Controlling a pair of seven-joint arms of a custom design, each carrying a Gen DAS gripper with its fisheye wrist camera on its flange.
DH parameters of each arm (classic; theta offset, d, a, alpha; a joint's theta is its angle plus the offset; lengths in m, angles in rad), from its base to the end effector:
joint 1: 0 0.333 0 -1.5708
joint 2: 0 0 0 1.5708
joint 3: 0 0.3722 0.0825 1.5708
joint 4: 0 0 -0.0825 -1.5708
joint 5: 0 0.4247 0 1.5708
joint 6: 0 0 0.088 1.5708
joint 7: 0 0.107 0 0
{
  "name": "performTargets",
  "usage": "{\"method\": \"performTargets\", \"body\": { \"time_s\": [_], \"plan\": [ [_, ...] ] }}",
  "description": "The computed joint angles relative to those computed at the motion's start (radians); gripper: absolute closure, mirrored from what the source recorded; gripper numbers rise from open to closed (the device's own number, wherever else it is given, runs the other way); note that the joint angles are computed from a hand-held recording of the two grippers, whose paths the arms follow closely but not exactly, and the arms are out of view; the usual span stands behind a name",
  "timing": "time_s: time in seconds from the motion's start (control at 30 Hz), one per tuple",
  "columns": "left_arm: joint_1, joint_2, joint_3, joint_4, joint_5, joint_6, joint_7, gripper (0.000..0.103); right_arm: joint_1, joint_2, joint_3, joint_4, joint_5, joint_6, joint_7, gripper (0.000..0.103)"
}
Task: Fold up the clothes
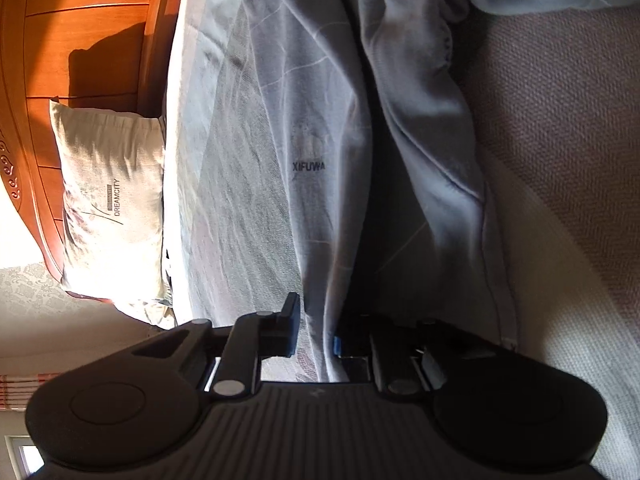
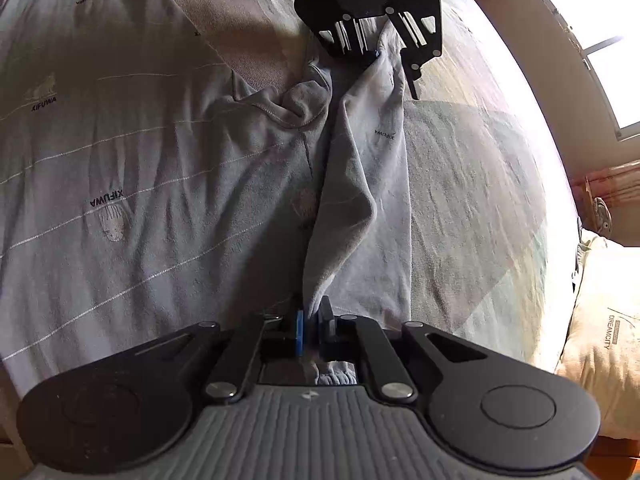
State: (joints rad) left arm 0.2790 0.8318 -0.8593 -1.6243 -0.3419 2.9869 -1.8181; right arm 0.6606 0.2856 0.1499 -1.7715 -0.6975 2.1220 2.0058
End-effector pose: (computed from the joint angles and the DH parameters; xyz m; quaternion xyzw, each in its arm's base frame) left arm 0.7569 -0.2664 0.3452 0.4822 0.7456 -0.1776 0.4244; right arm 0.5080 0.4789 0.4504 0.8749 -0.3954 0.2792 0.0107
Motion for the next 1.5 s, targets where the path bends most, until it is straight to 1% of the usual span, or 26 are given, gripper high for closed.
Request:
{"method": "performTargets", "body": {
  "time_s": [0.1, 0.13, 0.2, 0.23, 0.37, 0.4, 0.43, 0.47, 0.5, 0.57, 0.6, 0.63, 0.7, 0.73, 0.77, 0.8, 0.83, 0.87, 0.9, 1.03, 1.07, 1.13, 1.2, 1.27, 1.33, 1.5],
  "plan": [
    [-0.066, -0.066, 0.092, 0.000, -0.014, -0.023, -0.103, 0.097, 0.002, -0.013, 0.000, -0.007, -0.006, -0.009, 0.002, 0.095],
    [-0.083, -0.083, 0.116, 0.001, -0.018, -0.032, -0.129, 0.097, 0.002, -0.018, 0.001, -0.012, -0.009, -0.011, 0.000, 0.095],
    [-0.099, -0.109, 0.144, -0.002, -0.020, -0.046, -0.145, 0.097, 0.002, -0.030, 0.004, -0.020, -0.017, -0.017, -0.008, 0.095],
    [-0.117, -0.127, 0.171, -0.003, -0.019, -0.056, -0.161, 0.097, 0.003, -0.037, 0.005, -0.024, -0.021, -0.020, -0.012, 0.095],
    [-0.210, -0.209, 0.315, -0.009, 0.001, -0.132, -0.261, 0.097, 0.002, -0.069, 0.013, -0.043, -0.038, -0.034, -0.031, 0.095],
    [-0.225, -0.225, 0.340, -0.012, 0.004, -0.152, -0.278, 0.099, 0.002, -0.078, 0.016, -0.049, -0.045, -0.037, -0.037, 0.095],
    [-0.224, -0.233, 0.343, -0.016, -0.006, -0.159, -0.273, 0.101, 0.002, -0.087, 0.018, -0.056, -0.051, -0.041, -0.042, 0.095],
    [-0.210, -0.233, 0.327, -0.023, -0.025, -0.151, -0.242, 0.101, 0.001, -0.098, 0.021, -0.063, -0.057, -0.044, -0.046, 0.096],
    [-0.181, -0.225, 0.289, -0.031, -0.053, -0.132, -0.187, 0.100, -0.001, -0.106, 0.023, -0.067, -0.059, -0.048, -0.052, 0.096],
    [-0.105, -0.185, 0.186, -0.037, -0.111, -0.095, -0.041, 0.090, -0.004, -0.110, 0.027, -0.063, -0.059, -0.060, -0.062, 0.096],
    [-0.094, -0.170, 0.172, -0.035, -0.115, -0.088, 0.002, 0.089, -0.001, -0.111, 0.031, -0.063, -0.060, -0.067, -0.056, 0.096],
    [-0.088, -0.156, 0.163, -0.033, -0.117, -0.082, 0.034, 0.088, 0.004, -0.111, 0.036, -0.062, -0.060, -0.074, -0.045, 0.096],
    [-0.099, -0.139, 0.174, -0.025, -0.119, -0.072, 0.049, 0.088, 0.000, -0.124, 0.036, -0.079, -0.060, -0.066, -0.041, 0.096],
    [-0.104, -0.131, 0.180, -0.020, -0.118, -0.065, 0.051, 0.092, -0.009, -0.140, 0.033, -0.101, -0.059, -0.053, -0.043, 0.096],
    [-0.101, -0.121, 0.175, -0.018, -0.118, -0.058, 0.062, 0.092, -0.018, -0.155, 0.031, -0.123, -0.058, -0.039, -0.045, 0.096],
    [-0.087, -0.110, 0.157, -0.019, -0.119, -0.051, 0.083, 0.092, -0.022, -0.160, 0.034, -0.131, -0.056, -0.034, -0.046, 0.096],
    [-0.082, -0.108, 0.152, -0.020, -0.121, -0.048, 0.083, 0.094, -0.025, -0.149, 0.035, -0.128, -0.058, -0.028, -0.042, 0.096],
    [-0.092, -0.117, 0.168, -0.022, -0.123, -0.054, 0.055, 0.100, -0.027, -0.134, 0.036, -0.122, -0.060, -0.020, -0.037, 0.096],
    [-0.110, -0.133, 0.196, -0.021, -0.122, -0.068, 0.015, 0.102, -0.029, -0.118, 0.034, -0.116, -0.061, -0.011, -0.032, 0.096],
    [-0.199, -0.187, 0.313, -0.005, -0.114, -0.126, -0.155, 0.103, -0.026, -0.125, 0.035, -0.121, -0.052, -0.011, -0.034, 0.096],
    [-0.210, -0.194, 0.328, -0.002, -0.111, -0.132, -0.176, 0.103, -0.025, -0.130, 0.036, -0.123, -0.052, -0.011, -0.036, 0.096],
    [-0.216, -0.208, 0.340, -0.001, -0.107, -0.146, -0.193, 0.103, -0.026, -0.138, 0.037, -0.129, -0.052, -0.013, -0.041, 0.096],
    [-0.244, -0.229, 0.376, 0.006, -0.092, -0.179, -0.240, 0.103, -0.026, -0.148, 0.039, -0.136, -0.053, -0.018, -0.046, 0.096],
    [-0.248, -0.250, 0.391, 0.005, -0.090, -0.207, -0.255, 0.103, -0.028, -0.162, 0.041, -0.149, -0.059, -0.021, -0.049, 0.096],
    [-0.248, -0.271, 0.405, 0.001, -0.090, -0.238, -0.259, 0.103, -0.033, -0.157, 0.038, -0.152, -0.075, -0.010, -0.046, 0.096],
    [-0.258, -0.328, 0.441, -0.026, -0.094, -0.316, -0.249, 0.103, -0.045, -0.192, 0.039, -0.193, -0.099, 0.010, -0.045, 0.097]
  ]
}}
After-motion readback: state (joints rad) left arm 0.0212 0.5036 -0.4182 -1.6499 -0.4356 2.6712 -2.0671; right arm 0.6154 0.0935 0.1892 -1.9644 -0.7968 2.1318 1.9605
